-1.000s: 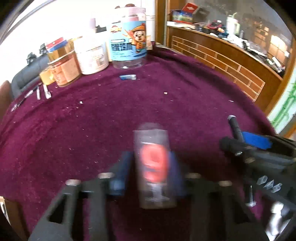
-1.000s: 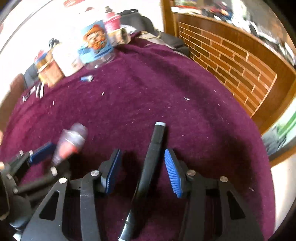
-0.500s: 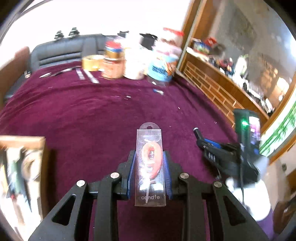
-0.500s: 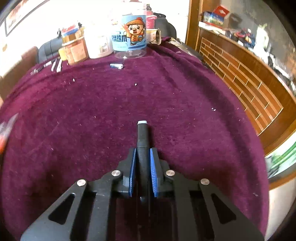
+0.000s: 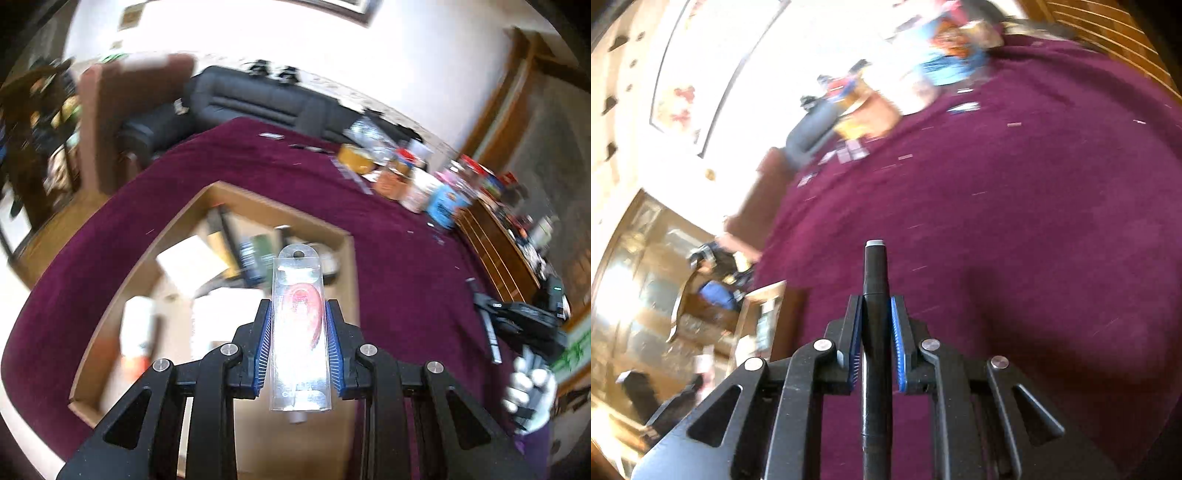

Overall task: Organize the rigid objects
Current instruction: 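Carry the red package to the tray with the left gripper while the right carries the black marker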

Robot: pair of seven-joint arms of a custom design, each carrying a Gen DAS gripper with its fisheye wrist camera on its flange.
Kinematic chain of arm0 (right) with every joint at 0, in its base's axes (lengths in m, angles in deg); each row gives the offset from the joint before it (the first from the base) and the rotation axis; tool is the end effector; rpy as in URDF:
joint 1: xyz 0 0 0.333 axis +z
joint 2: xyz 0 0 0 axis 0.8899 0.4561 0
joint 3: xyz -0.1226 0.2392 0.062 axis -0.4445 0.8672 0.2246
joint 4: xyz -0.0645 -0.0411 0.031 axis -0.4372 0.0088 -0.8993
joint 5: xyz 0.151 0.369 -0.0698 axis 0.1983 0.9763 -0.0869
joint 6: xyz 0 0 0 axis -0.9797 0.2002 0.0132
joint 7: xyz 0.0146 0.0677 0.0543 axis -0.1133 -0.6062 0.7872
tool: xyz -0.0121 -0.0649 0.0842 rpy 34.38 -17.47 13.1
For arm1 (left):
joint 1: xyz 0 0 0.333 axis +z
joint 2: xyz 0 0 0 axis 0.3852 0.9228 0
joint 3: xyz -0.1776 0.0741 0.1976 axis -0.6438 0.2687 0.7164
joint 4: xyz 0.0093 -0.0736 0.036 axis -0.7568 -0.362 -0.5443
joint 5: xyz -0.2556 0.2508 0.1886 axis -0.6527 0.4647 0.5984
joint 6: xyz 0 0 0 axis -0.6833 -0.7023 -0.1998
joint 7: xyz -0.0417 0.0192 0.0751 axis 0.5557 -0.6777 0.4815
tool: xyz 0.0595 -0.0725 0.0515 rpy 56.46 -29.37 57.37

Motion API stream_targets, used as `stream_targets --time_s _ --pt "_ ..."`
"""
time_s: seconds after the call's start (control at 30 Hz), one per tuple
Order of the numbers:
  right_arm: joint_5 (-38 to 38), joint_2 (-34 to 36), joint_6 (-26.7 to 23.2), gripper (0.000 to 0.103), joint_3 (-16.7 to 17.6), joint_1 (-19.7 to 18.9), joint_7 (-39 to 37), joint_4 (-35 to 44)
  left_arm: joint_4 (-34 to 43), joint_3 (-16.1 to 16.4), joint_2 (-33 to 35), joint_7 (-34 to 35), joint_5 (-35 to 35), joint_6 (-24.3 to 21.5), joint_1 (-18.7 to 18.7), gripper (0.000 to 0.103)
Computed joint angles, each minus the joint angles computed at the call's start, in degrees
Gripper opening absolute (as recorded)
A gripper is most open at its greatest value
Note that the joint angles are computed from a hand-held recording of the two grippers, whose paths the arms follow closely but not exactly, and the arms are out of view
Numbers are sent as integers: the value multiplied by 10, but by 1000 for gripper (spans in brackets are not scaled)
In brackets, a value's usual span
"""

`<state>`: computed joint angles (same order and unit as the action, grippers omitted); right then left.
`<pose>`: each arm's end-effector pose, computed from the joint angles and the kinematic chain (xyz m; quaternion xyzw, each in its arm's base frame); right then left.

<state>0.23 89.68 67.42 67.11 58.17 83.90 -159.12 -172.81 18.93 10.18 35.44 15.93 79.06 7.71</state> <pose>0.5822 0.0057 0.2976 -0.7350 0.4868 0.1855 0.4340 0.2891 -0.2817 0.3381 -0.8425 0.3634 -0.3080 0.2516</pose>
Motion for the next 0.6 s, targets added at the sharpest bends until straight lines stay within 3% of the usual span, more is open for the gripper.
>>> stream_targets --time_s 0.13,0.3,0.4,0.5,0.6 --pt "-17 -66 -43 13 8 23 -5 -55 -38 -4 -9 -39 -11 22 -4 24" --pt "-44 -125 -63 13 18 85 8 -116 -66 -22 -11 -86 -2 75 9 24" --pt "-58 -145 -44 13 33 132 23 -149 -72 -16 -10 -79 -25 51 -2 24" --pt "-69 -160 -3 13 49 178 32 -182 -89 11 -19 -42 -77 6 -41 24" --pt "-79 -157 38 13 61 216 45 -196 -110 7 -38 -46 -89 11 -50 25"
